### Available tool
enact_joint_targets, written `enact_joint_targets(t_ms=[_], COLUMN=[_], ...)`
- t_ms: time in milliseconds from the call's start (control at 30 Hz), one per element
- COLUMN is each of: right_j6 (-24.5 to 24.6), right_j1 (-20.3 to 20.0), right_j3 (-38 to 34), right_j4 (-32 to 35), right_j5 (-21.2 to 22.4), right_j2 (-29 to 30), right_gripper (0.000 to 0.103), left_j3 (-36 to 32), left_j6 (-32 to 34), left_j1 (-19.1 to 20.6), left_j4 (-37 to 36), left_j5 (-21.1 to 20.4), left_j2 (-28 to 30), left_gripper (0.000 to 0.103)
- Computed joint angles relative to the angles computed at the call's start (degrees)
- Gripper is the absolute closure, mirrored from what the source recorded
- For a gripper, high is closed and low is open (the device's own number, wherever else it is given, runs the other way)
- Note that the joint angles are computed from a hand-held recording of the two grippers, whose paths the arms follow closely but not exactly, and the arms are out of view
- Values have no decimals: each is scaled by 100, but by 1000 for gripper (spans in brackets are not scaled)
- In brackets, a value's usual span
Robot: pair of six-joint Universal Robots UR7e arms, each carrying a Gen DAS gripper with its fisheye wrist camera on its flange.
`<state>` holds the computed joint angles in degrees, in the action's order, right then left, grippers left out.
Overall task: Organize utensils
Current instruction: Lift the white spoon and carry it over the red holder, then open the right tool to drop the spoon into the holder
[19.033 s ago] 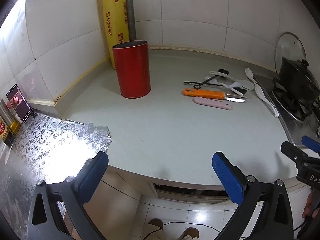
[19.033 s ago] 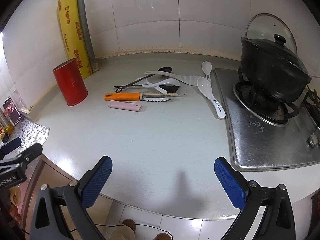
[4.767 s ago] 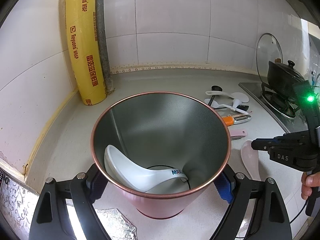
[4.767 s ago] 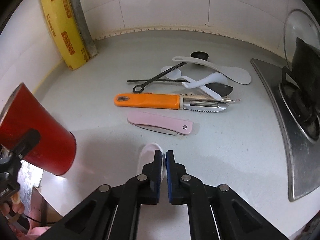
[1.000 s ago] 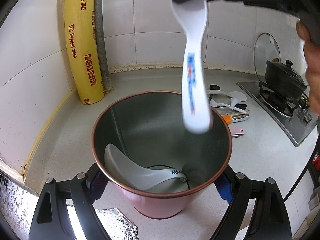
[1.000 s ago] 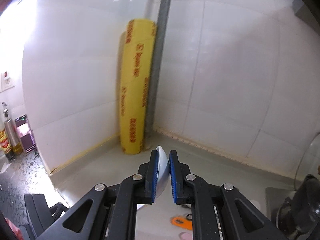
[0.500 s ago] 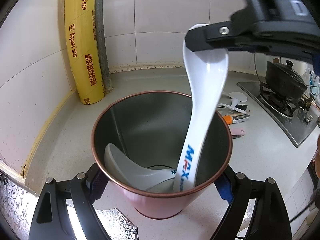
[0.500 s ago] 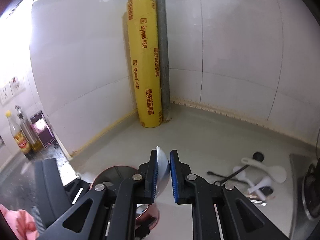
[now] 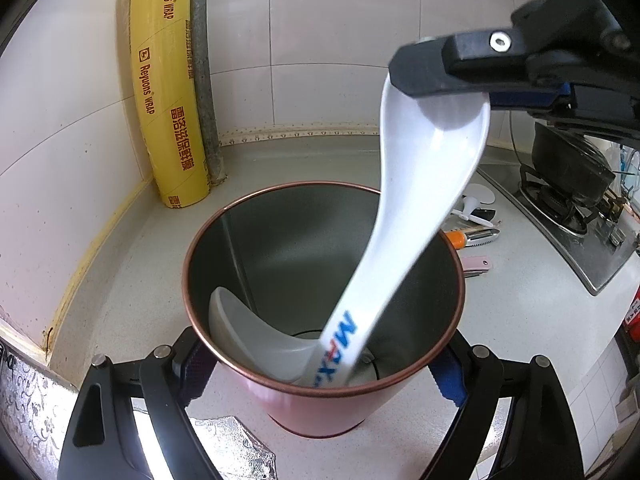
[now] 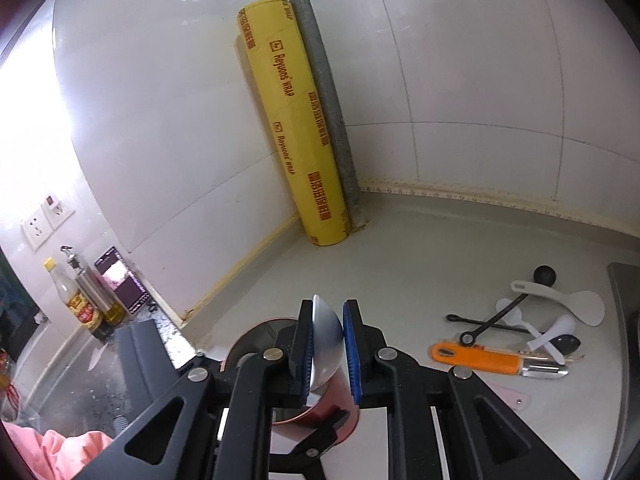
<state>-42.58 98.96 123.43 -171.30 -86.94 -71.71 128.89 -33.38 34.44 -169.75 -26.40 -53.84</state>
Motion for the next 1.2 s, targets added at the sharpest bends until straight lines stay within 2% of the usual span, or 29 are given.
enact_joint_targets(t_ms=[167,433,633,800,900,1000,1067,1133,1200], right_j6=[-5,50,70,108,193,283,377,596,814], right_j1=[-41,-88,-121,-158,-204,-240,-266,-372,-496], right_j3=[-13,-5,11,37,59,57,25,-57,-111], right_j4=[383,612,510,257,-30,-365,-589,-562,-488], right_j5=[212,410,401,224,-73,-634,-1215,-1650,-1884], right_j2=[-120,-213,-283,-291,-244,-131,2,82,97], right_gripper=[82,80,80,80,80,80,80,80,80], left_j3=[7,28,65,41,42,24,15,6,-13], left_j6=[22,2,-66,-68,-65,-98,-145,-211,-310], left_j1=[2,-2,-19,-3,-1,9,8,5,2], left_j4=[-16,-22,28,56,56,108,169,254,385], left_j5=[-5,-9,-6,-1,-5,-2,0,-1,-2], left_j2=[-6,-4,-40,-48,-53,-59,-71,-87,-108], left_gripper=[13,13,13,13,13,13,13,13,13])
